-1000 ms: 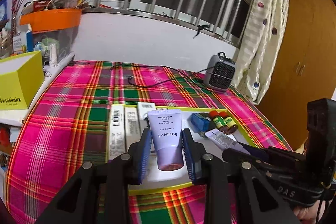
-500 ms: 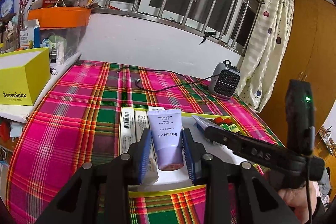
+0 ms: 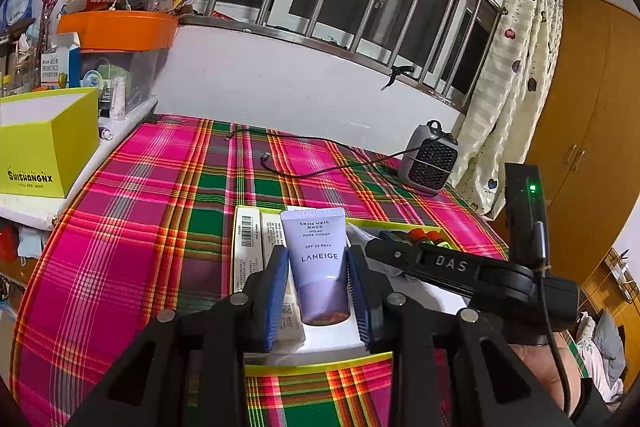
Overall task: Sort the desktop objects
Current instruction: 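Lower the white tube beside the green box and open right tool while left holds LANEIGE tube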
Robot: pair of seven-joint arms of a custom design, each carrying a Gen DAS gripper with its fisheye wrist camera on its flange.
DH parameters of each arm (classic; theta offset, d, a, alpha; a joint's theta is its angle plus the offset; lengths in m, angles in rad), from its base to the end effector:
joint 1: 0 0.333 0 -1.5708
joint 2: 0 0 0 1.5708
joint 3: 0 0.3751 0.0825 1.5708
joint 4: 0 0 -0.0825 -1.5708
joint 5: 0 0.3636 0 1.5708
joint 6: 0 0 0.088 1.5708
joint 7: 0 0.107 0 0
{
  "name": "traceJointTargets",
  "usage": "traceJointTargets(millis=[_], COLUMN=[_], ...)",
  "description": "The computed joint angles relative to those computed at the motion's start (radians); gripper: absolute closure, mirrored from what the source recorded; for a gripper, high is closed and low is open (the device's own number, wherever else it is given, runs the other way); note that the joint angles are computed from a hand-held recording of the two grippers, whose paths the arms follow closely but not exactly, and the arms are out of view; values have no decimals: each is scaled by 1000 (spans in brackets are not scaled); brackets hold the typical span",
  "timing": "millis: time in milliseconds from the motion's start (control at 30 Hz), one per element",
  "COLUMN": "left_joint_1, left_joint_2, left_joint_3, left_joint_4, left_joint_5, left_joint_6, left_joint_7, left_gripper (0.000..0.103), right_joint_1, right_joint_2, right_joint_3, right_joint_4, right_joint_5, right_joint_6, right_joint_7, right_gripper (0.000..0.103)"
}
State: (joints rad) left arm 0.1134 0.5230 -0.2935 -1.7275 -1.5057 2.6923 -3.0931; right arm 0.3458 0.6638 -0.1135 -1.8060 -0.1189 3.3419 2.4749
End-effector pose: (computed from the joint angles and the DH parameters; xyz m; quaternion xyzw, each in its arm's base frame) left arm 0.6972 -0.0602 0.3773 -0.4754 0.7262 -0.4855 0.1048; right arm 0.6978 0.1968 0.3438 -0.4670 0.7764 -0.1303 0.4027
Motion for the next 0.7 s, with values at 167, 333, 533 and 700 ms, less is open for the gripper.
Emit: traceJointTargets(millis=[167, 333, 533, 700], left_joint_1=[0, 2, 4, 4], left_joint_2=[2, 3, 3, 2], left_joint_3=[1, -1, -3, -4], left_joint_4=[2, 3, 1, -3], left_joint_5=[7, 16, 19, 16], left_joint_6=[-3, -3, -4, -3], left_joint_7=[-16, -24, -26, -18], left_gripper=[72, 72, 72, 72], right_joint_1=[10, -14, -87, -82], right_joint_2=[14, 29, 38, 37], right_joint_3=[-11, 16, 101, 94], right_joint_4=[25, 50, 61, 63], right_joint_5=[14, 10, -13, -24], right_joint_6=[-17, -37, -47, -43], right_joint_7=[12, 26, 33, 35], right_gripper=[73, 73, 72, 71])
